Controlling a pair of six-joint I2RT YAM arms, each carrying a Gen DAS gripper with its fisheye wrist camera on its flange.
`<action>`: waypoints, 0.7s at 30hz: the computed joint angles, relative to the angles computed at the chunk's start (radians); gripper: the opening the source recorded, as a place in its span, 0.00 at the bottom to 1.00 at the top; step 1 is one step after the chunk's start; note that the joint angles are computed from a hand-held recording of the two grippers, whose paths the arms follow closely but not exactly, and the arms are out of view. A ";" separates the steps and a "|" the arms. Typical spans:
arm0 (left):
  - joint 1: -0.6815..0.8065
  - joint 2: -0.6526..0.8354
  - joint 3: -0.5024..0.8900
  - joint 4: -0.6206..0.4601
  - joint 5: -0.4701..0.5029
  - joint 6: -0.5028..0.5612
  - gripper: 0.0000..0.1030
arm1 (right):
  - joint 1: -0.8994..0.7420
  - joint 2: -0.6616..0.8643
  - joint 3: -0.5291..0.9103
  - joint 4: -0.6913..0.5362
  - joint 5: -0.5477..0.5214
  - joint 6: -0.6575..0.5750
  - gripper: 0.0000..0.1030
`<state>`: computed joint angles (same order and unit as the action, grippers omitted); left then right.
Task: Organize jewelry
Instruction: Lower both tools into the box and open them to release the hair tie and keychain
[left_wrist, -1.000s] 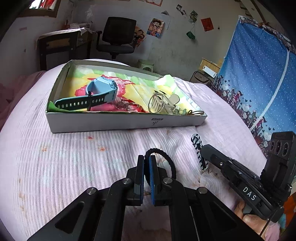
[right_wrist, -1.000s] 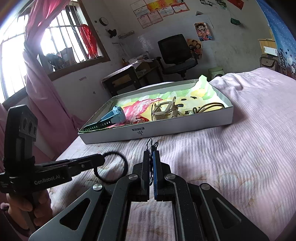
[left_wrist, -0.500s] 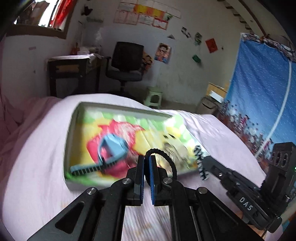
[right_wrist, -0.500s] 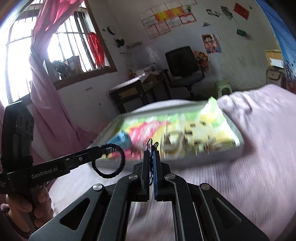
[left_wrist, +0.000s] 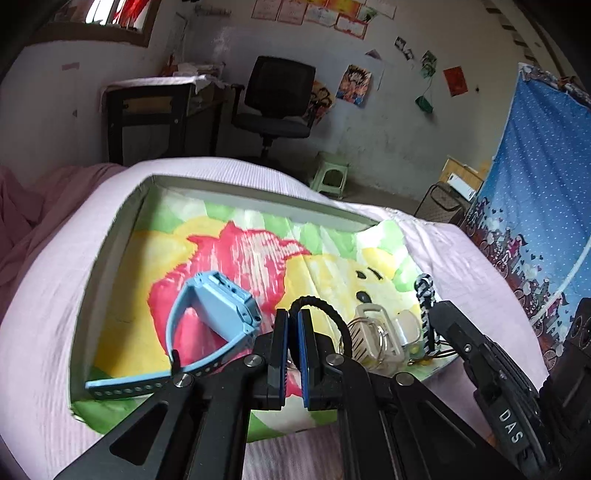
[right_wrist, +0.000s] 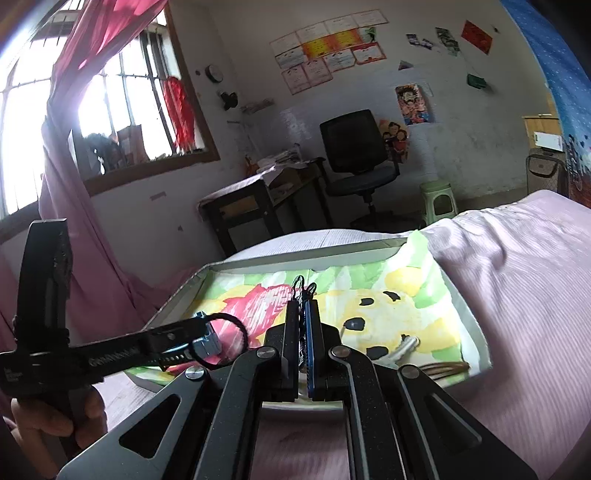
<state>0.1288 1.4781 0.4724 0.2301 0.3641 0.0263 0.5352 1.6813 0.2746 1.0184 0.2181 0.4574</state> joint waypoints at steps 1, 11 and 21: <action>0.000 0.012 0.005 -0.001 -0.004 0.000 0.05 | -0.002 0.012 0.017 -0.018 -0.008 -0.001 0.03; 0.045 0.082 0.040 -0.051 0.051 0.006 0.06 | -0.019 0.115 0.061 -0.037 -0.054 0.034 0.03; 0.091 0.041 0.008 -0.046 0.113 0.029 0.06 | -0.024 0.128 0.047 -0.026 -0.059 0.051 0.04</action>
